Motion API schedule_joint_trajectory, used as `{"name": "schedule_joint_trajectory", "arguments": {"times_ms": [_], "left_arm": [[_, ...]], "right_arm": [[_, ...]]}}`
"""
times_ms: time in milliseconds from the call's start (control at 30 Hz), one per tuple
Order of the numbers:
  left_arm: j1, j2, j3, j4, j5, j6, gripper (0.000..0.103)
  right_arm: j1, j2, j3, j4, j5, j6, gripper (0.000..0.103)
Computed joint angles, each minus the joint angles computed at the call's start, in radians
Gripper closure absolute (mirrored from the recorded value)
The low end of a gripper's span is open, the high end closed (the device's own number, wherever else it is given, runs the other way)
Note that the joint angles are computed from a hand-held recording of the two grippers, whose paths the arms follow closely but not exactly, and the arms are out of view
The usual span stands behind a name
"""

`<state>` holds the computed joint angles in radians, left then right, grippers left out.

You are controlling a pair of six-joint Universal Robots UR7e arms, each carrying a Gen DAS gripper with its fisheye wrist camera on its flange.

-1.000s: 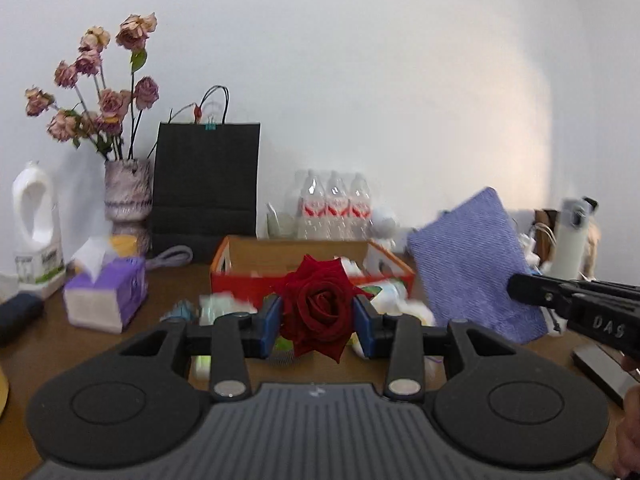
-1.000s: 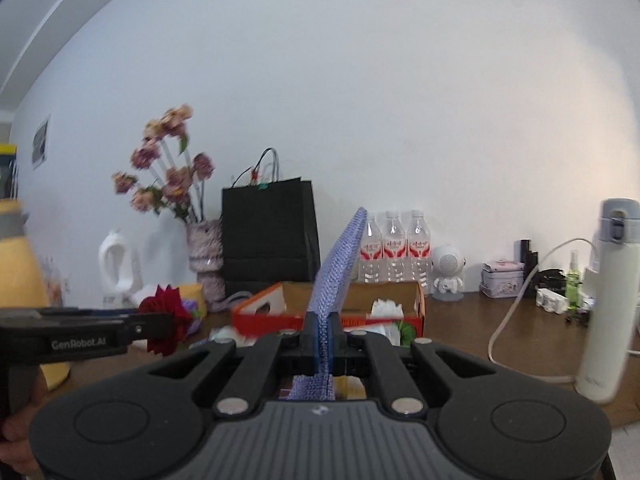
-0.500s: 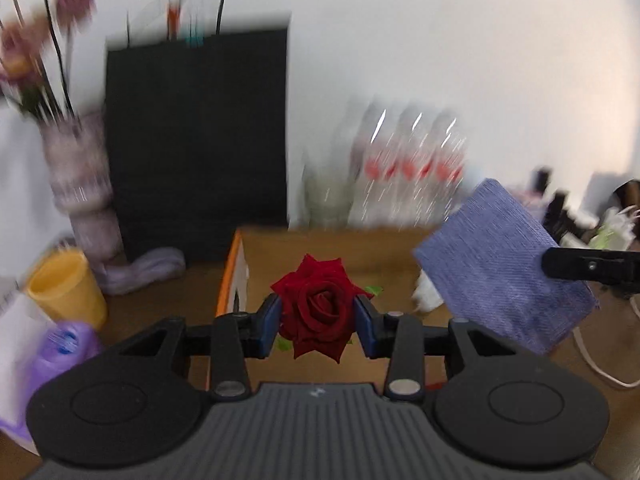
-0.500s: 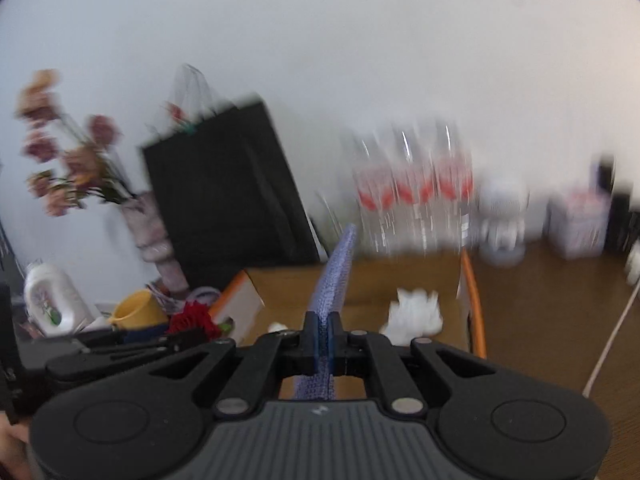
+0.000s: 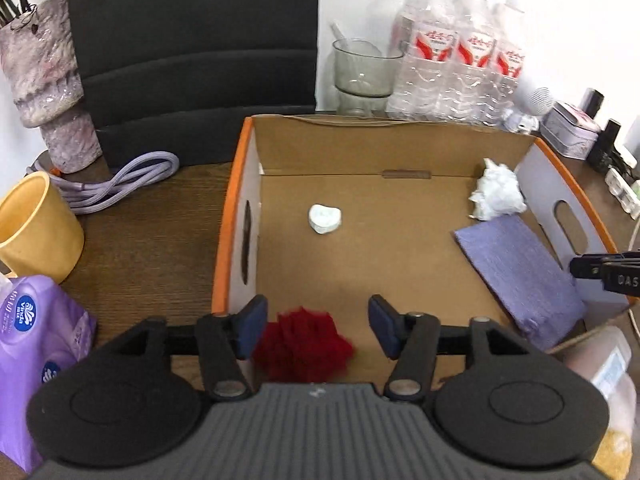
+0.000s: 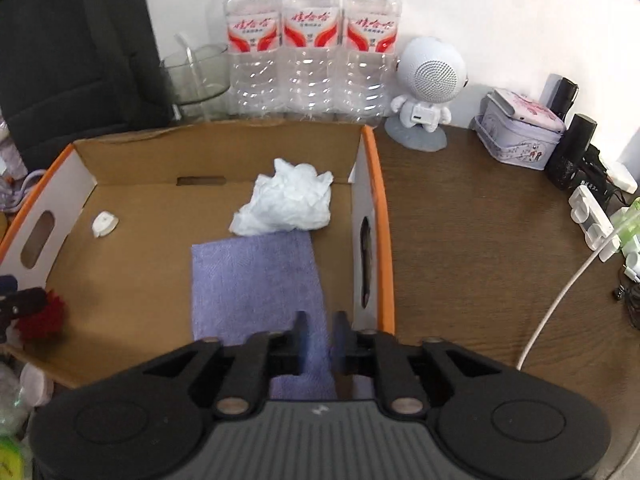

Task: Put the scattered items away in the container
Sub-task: 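Withdraw both tools from the box and move toward the remaining items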

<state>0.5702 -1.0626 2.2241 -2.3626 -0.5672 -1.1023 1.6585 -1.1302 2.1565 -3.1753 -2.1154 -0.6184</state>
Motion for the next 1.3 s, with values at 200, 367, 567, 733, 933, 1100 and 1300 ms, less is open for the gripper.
{"name": "schedule_joint_trajectory", "arguments": {"times_ms": [200,367,567,733,933,1100,1300], "left_arm": [[-0.024,-0.042,-0.078,0.152,-0.030,-0.063,0.009],[-0.053,-0.057,-0.182,0.349,-0.067,-0.172,0.000],[-0.125,-0.045,-0.211,0.521,-0.019,-0.289,0.000],[-0.263,-0.023,-0.096,0.666,0.257,-0.603,0.000],[-0.371,0.028,-0.027,0.909,0.347,-1.008,0.000],[-0.431,0.037,-0.018,1.112,0.350,-1.276,0.000],[-0.547,0.075,-0.015,1.260,0.245,-1.428,0.000]], "right_arm": [[0.043,-0.102,-0.047,0.244,0.053,0.115,0.032],[0.111,-0.137,-0.122,0.405,0.034,0.193,0.023],[0.147,-0.186,-0.078,0.359,0.029,0.145,0.016],[0.093,-0.236,0.142,-0.127,0.228,-0.079,0.014],[-0.087,-0.211,0.345,-0.563,0.598,-0.212,0.010],[-0.125,-0.145,0.381,-0.709,0.627,-0.191,0.010],[-0.212,-0.235,0.506,-0.731,0.730,-0.224,0.010]]}}
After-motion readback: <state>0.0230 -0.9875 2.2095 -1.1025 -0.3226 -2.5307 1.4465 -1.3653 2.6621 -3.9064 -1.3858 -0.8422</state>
